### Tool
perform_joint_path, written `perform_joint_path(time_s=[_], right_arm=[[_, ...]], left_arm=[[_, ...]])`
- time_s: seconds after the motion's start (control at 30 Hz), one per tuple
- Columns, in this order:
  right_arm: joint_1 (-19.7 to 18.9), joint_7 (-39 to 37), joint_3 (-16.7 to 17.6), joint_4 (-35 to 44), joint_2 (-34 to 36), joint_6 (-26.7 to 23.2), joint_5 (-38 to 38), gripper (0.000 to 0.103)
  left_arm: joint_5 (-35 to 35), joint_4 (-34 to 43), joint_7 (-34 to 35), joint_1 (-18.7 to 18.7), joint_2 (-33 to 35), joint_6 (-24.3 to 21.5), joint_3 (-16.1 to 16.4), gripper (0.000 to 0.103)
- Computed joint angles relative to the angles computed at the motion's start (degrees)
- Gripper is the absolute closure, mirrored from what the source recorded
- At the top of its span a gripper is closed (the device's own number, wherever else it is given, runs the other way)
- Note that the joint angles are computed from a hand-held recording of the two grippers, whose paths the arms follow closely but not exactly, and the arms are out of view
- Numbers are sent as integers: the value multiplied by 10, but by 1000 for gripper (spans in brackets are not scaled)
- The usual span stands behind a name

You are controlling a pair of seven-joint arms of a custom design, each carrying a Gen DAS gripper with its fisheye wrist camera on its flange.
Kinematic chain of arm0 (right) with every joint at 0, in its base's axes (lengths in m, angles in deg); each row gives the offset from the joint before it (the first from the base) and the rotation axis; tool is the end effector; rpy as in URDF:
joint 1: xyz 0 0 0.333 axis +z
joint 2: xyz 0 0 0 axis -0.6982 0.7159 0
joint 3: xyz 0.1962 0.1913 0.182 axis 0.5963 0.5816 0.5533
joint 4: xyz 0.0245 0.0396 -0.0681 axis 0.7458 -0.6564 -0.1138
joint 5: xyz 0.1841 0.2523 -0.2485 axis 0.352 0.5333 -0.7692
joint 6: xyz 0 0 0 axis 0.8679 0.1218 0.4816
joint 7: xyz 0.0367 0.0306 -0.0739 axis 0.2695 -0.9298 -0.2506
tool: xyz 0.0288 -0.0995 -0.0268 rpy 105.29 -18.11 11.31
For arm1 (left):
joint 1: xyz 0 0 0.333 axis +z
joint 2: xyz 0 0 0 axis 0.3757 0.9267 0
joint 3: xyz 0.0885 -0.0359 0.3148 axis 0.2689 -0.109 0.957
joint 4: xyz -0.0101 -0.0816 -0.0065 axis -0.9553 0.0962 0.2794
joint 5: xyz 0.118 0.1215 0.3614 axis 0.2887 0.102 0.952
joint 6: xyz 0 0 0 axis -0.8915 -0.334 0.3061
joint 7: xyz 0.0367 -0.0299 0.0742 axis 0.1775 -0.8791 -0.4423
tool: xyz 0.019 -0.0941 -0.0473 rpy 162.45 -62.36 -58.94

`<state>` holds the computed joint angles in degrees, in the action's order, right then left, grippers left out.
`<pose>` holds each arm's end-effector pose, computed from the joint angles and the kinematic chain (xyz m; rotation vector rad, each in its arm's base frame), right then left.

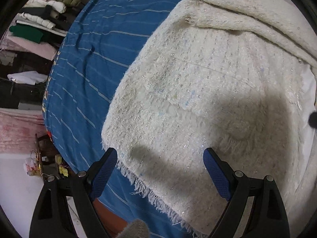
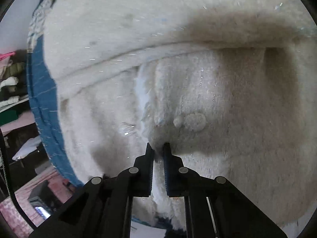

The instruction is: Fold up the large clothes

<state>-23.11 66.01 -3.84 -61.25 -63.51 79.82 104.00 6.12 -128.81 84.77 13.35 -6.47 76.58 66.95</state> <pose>0.4377 0.1737 0.3505 -0.5056 2.7028 0.5181 0.5879 -0.1654 0.3875 -1.0757 2.4944 0.1070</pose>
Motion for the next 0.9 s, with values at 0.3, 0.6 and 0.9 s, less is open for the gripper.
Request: perform_joint_path(time_s=[0.3, 0.6, 0.9], right_arm=[[-7, 5, -13, -10, -25, -12, -1, 86], [38, -13, -26, -72, -81, 49, 66, 55], [25, 29, 10, -19, 0, -31, -1, 95]], left_arm=[[-2, 9, 42, 1, -4, 24, -2, 14], [114, -15, -8, -26, 27, 74, 13, 12], [26, -7, 96, -1, 25, 83, 1, 12]])
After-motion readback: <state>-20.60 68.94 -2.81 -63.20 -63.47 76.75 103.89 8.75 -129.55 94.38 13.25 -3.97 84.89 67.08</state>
